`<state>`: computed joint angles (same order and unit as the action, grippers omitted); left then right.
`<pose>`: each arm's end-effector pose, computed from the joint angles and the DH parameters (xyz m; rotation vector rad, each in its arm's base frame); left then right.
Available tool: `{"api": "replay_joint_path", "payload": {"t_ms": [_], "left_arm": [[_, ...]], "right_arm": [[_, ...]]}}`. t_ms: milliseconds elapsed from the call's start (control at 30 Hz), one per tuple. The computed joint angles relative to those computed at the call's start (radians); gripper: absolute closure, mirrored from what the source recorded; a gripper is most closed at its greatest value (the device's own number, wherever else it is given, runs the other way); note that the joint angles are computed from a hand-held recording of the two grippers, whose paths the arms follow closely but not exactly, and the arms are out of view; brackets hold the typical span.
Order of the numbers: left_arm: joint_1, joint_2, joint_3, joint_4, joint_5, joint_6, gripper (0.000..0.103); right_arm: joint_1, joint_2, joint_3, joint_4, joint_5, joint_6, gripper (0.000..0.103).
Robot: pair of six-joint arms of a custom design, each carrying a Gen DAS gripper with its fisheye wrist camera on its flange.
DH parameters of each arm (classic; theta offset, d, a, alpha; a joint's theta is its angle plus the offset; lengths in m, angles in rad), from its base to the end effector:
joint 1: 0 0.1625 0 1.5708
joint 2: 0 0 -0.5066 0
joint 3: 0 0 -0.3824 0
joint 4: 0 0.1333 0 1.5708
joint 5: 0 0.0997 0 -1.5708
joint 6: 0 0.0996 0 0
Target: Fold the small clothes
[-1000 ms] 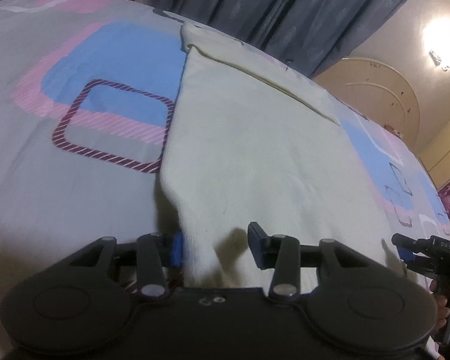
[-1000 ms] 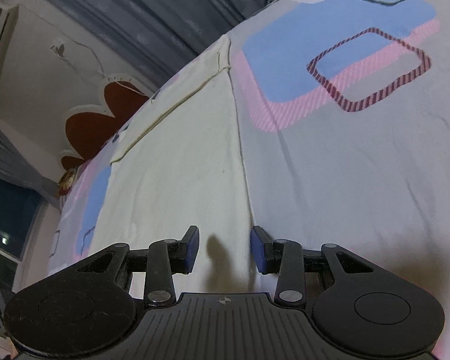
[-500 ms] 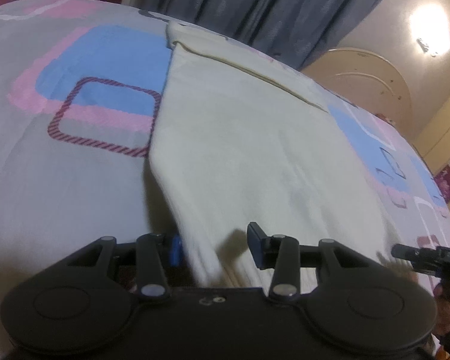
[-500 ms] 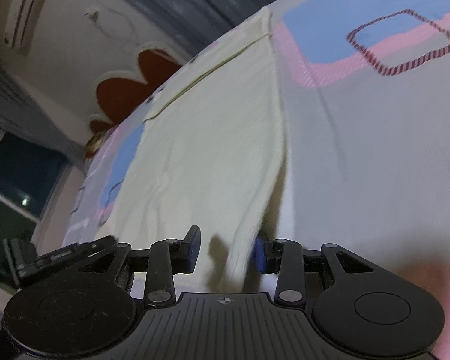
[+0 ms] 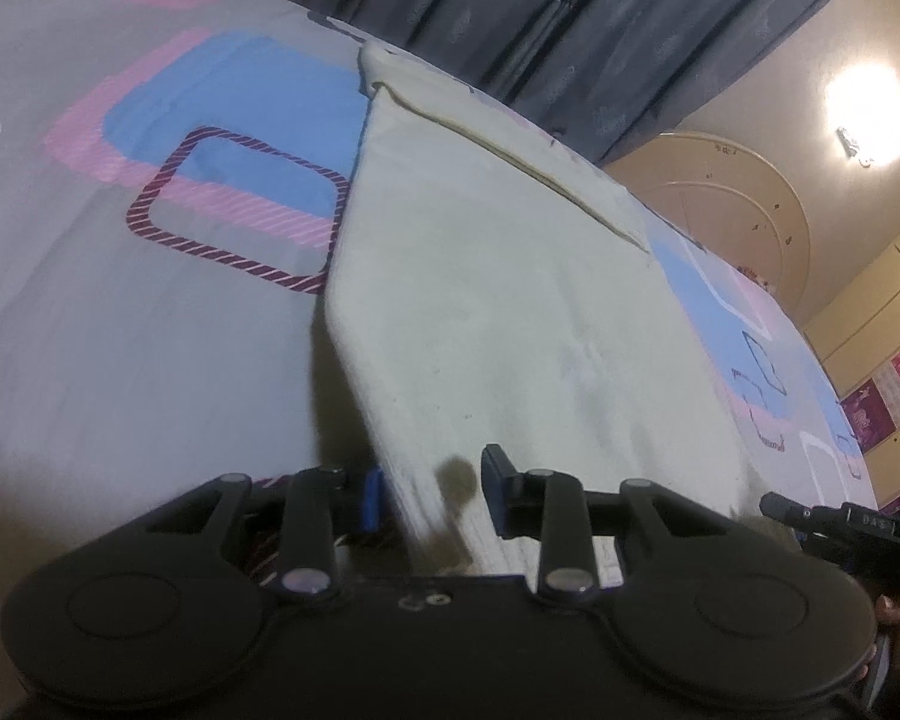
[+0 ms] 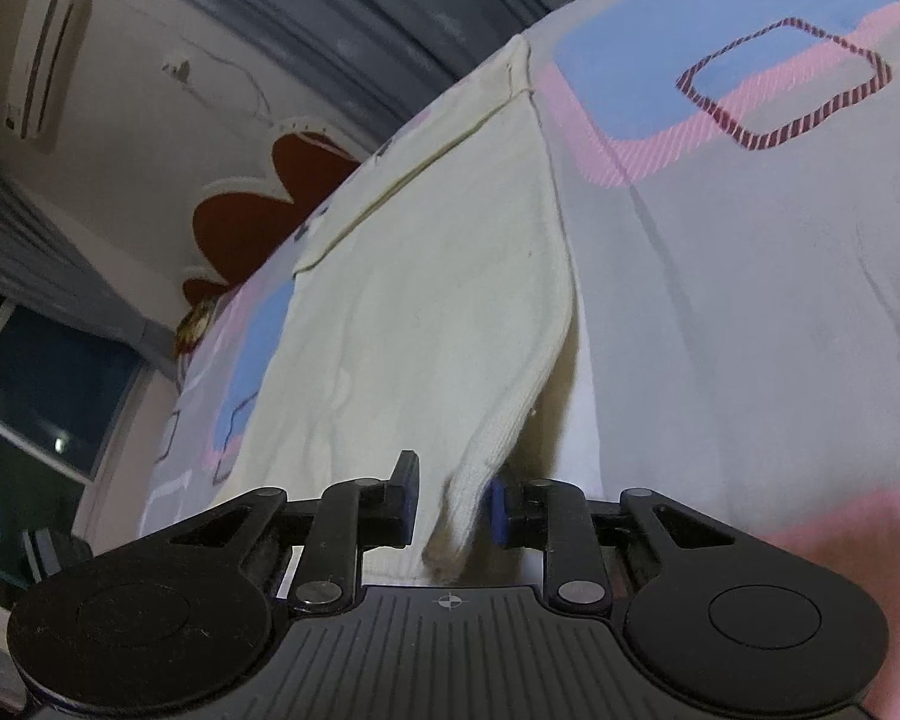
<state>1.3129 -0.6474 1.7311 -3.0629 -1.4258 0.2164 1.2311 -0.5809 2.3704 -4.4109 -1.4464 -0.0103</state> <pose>-0.0392 -0.7278 0.0793 0.6487 2.8724 -0.6140 -0.0212 -0.4972 0.1046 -0.3408 -2.6351 1.5443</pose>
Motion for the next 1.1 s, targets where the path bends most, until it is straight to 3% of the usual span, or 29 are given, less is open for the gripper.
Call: {"api": "replay_joint_path", "payload": {"t_ms": [133,233,300,433,633,733,767,867,1000,1100], "left_arm": [[-0.001,0.000,-0.002,0.003,0.002,0.001,0.072],[-0.001,-0.001,0.001,0.000,0.002,0.003,0.072],[-0.002,-0.001,0.003,-0.001,0.004,0.005,0.072],[-0.002,-0.001,0.004,-0.004,0.008,0.003,0.072],[0.002,-0.003,0.014,-0.022,0.001,-0.008,0.072],[0.006,-0.005,0.006,-0.004,-0.005,-0.023,0.083],[0.007,-0.007,-0.002,0.020,-0.009,-0.025,0.098],[0.007,-0.011,0.009,-0.007,-0.020,-0.004,0.099],[0.021,-0.017,0.037,-0.114,-0.102,-0.015,0.099],[0.022,-0.003,0.002,-0.027,-0.022,-0.061,0.098]], "right_arm": [[-0.013,0.007,-0.008,-0.040,0.023,0.057,0.078],[-0.008,0.006,-0.012,-0.049,0.023,0.055,0.079],[0.000,0.006,-0.017,-0.040,0.004,0.047,0.079],[0.012,-0.001,-0.018,-0.010,-0.046,0.026,0.091],[0.028,-0.010,-0.024,0.036,-0.102,-0.010,0.091],[0.037,-0.011,-0.028,0.060,-0.128,-0.029,0.093],[0.040,-0.011,-0.029,0.065,-0.135,-0.034,0.095],[0.046,-0.008,-0.026,0.042,-0.129,-0.053,0.100],[0.057,-0.005,-0.019,-0.026,-0.103,-0.067,0.100],[0.067,-0.013,-0.035,0.016,-0.152,-0.072,0.100]]}}
